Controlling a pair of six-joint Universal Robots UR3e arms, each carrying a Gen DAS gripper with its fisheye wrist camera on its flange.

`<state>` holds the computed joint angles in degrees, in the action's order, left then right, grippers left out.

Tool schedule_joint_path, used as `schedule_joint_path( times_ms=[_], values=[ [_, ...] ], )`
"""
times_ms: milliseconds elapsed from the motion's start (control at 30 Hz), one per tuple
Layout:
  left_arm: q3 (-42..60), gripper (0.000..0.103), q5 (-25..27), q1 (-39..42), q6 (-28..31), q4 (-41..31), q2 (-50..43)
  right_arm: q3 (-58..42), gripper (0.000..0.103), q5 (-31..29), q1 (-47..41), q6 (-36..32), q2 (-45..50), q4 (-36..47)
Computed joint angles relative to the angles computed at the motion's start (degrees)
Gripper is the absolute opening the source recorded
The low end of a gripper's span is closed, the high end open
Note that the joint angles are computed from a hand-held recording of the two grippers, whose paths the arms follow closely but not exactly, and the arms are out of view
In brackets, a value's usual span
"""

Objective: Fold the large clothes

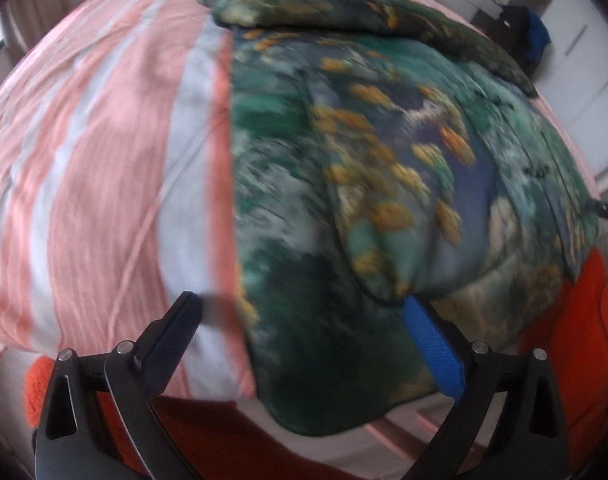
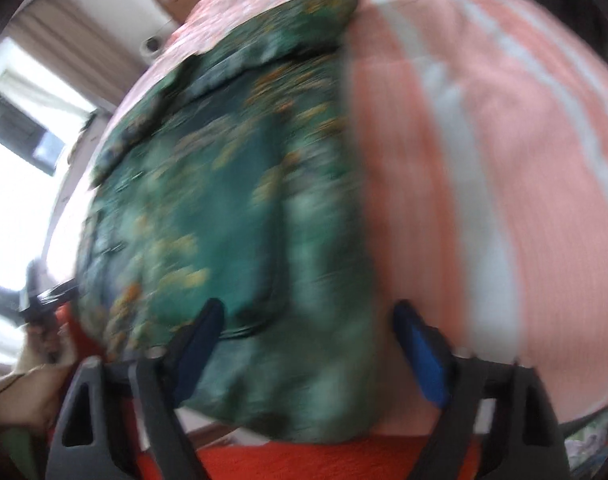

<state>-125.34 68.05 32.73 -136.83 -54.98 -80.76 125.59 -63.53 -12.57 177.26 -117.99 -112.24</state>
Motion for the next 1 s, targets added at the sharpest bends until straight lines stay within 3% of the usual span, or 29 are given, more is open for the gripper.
schedule_joint_path(
  times_ms=[33, 67, 100, 133, 200, 267, 367, 500, 633, 700, 767, 867, 967, 1000],
  values=[
    [0.36, 0.089, 0.68, -0.72, 0.42, -1.58, -0.20, -0.91, 0.071, -1.24, 2.65, 1.18, 1.79, -1.35],
    [0.66, 0.072, 1.78, -1.61, 0.24, -2.89, -0.38, -1.42, 0.064, -2.80, 4.54, 1.82, 2.72, -2.04],
    [1.08, 0.055, 2.97, -2.57, -0.33, -3.82, -0.85, -3.28, 0.049, -5.90, 7.83, 3.38, 4.98, -2.67],
    [0.62, 0.046, 3.82, -3.16, -1.09, -3.41, -0.52, -4.27, 0.039, -6.92, 9.17, 4.59, 5.92, -2.80],
    [-0.13, 0.017, 3.26, -2.52, -1.92, -3.58, 1.07, -5.47, 0.027, -5.91, 9.13, 6.14, 5.83, -1.72],
    [0.99, 0.011, 0.15, 0.45, -1.66, -8.71, 2.65, -6.78, 0.023, -4.61, 9.17, 7.01, 4.05, 0.08],
    [0.43, 0.009, -2.88, 4.93, 2.17, -15.13, 7.44, -8.30, 0.019, -3.93, 10.24, 8.82, 1.93, 1.14],
    [4.32, 0.008, -6.59, 13.23, 10.96, -31.31, 13.04, -8.92, 0.018, 2.05, 6.01, 6.24, -3.86, 8.58],
    [17.74, 0.008, -11.95, 20.69, 18.03, -48.52, 9.68, -12.40, 0.017, 8.76, 1.24, 2.03, -6.55, 16.53],
    [27.24, 0.008, -16.15, 20.79, 18.39, -53.55, 4.51, -15.18, 0.017, 13.60, -3.43, -0.51, -7.55, 19.92],
    [35.36, 0.008, -20.12, 17.91, 15.12, -52.75, -0.28, -19.28, 0.017, 18.29, -7.54, -1.13, -5.20, 18.92],
    [49.71, 0.008, -23.24, 9.09, 2.49, -41.02, -12.03, -25.00, 0.017, 19.58, -6.50, 5.53, 5.07, 6.00],
    [65.90, 0.008, -20.61, 0.77, -12.28, -29.00, -26.58, -37.17, 0.017, 15.97, -2.63, 12.91, 21.99, -6.77],
    [71.42, 0.010, -17.20, -3.15, -20.85, -20.76, -32.58, -42.23, 0.017, 14.04, -1.28, 15.13, 27.98, -9.37]
  ],
)
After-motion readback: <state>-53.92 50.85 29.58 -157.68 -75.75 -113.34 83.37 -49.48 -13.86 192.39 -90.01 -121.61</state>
